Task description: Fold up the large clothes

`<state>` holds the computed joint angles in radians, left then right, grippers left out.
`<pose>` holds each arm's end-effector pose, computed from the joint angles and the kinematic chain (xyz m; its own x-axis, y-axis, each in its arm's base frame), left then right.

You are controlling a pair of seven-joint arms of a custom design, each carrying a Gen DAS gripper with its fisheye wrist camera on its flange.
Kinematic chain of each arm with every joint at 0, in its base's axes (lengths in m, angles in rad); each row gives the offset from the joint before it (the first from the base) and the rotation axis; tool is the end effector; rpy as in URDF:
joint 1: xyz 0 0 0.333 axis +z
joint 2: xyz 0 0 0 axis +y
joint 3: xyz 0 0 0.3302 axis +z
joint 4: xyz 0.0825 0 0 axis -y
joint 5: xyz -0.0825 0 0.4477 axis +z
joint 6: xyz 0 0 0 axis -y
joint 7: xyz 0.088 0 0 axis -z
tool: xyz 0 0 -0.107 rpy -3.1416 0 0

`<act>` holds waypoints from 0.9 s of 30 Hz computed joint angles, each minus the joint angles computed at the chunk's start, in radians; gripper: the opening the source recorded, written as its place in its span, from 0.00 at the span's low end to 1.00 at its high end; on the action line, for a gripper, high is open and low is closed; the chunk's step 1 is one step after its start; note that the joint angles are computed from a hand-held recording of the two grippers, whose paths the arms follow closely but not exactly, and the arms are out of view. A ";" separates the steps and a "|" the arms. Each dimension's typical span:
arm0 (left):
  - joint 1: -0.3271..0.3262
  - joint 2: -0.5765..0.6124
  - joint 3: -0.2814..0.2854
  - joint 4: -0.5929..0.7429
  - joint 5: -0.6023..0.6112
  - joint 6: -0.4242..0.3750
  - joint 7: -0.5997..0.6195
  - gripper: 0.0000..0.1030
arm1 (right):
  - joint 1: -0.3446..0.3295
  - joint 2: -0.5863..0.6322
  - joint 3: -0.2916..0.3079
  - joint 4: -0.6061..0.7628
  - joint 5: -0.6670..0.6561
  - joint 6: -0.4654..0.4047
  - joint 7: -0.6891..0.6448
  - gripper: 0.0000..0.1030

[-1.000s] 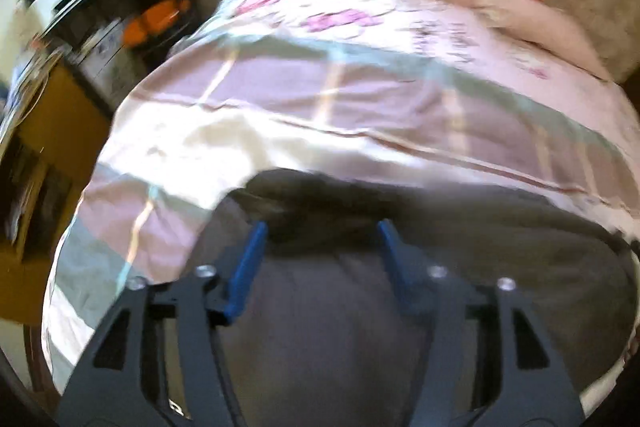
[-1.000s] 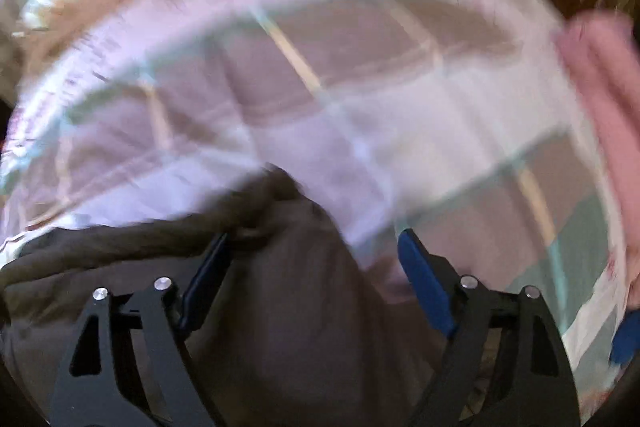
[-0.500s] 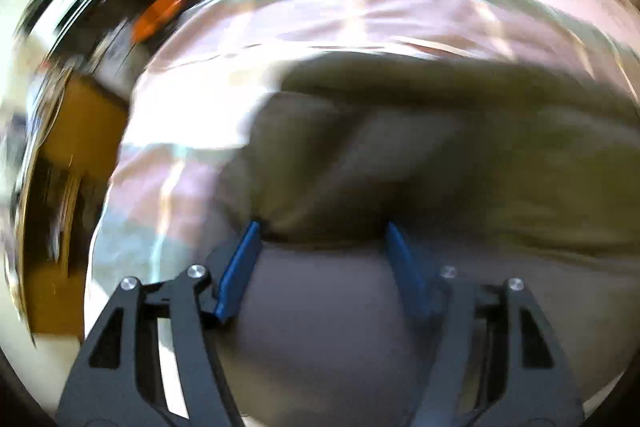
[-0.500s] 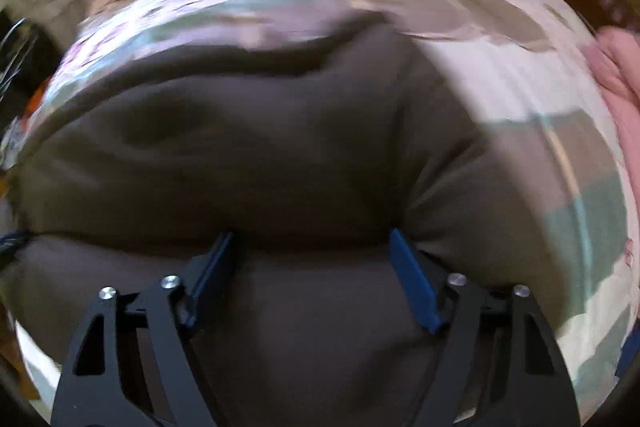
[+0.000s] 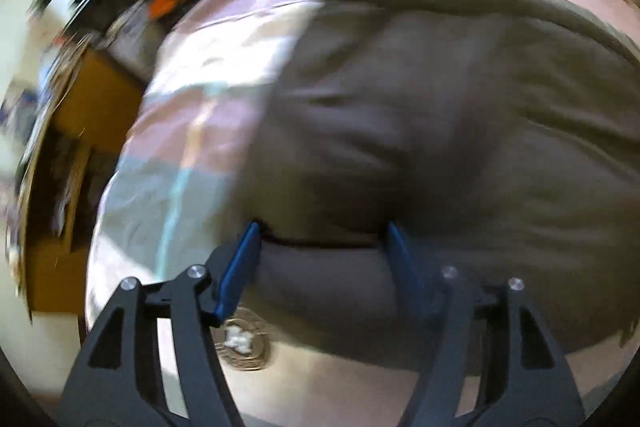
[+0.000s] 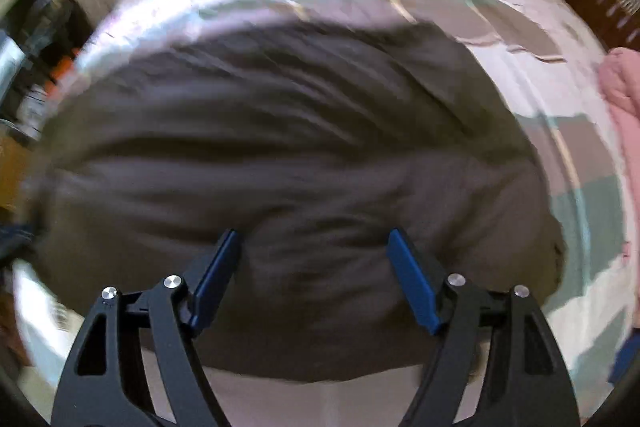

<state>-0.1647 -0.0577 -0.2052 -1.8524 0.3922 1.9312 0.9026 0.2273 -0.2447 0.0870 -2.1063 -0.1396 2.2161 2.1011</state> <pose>0.5880 -0.2023 0.5591 0.2154 -0.9479 -0.2345 -0.9374 -0.1334 -0.3217 0.5449 0.1757 0.5541 -0.1427 -0.9890 -0.0385 -0.9173 0.1467 -0.3702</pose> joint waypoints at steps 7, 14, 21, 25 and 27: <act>0.025 -0.022 0.010 0.047 -0.064 0.079 -0.035 0.64 | -0.079 -0.104 -0.036 -0.048 -0.011 0.000 0.072 0.70; -0.079 0.259 -0.023 0.339 -0.076 0.071 0.052 0.67 | 0.029 0.189 -0.014 0.258 0.178 0.076 -0.117 0.71; -0.129 0.396 0.057 0.468 0.026 -0.032 0.107 0.84 | 0.052 0.404 -0.031 0.475 0.151 -0.004 -0.087 0.80; -0.103 0.365 0.097 0.417 0.103 -0.076 0.092 0.83 | 0.015 0.431 -0.098 0.488 -0.002 -0.079 -0.005 0.80; -0.072 0.315 0.099 0.366 0.074 -0.053 0.049 0.73 | -0.017 0.417 -0.125 0.466 -0.050 -0.138 0.033 0.80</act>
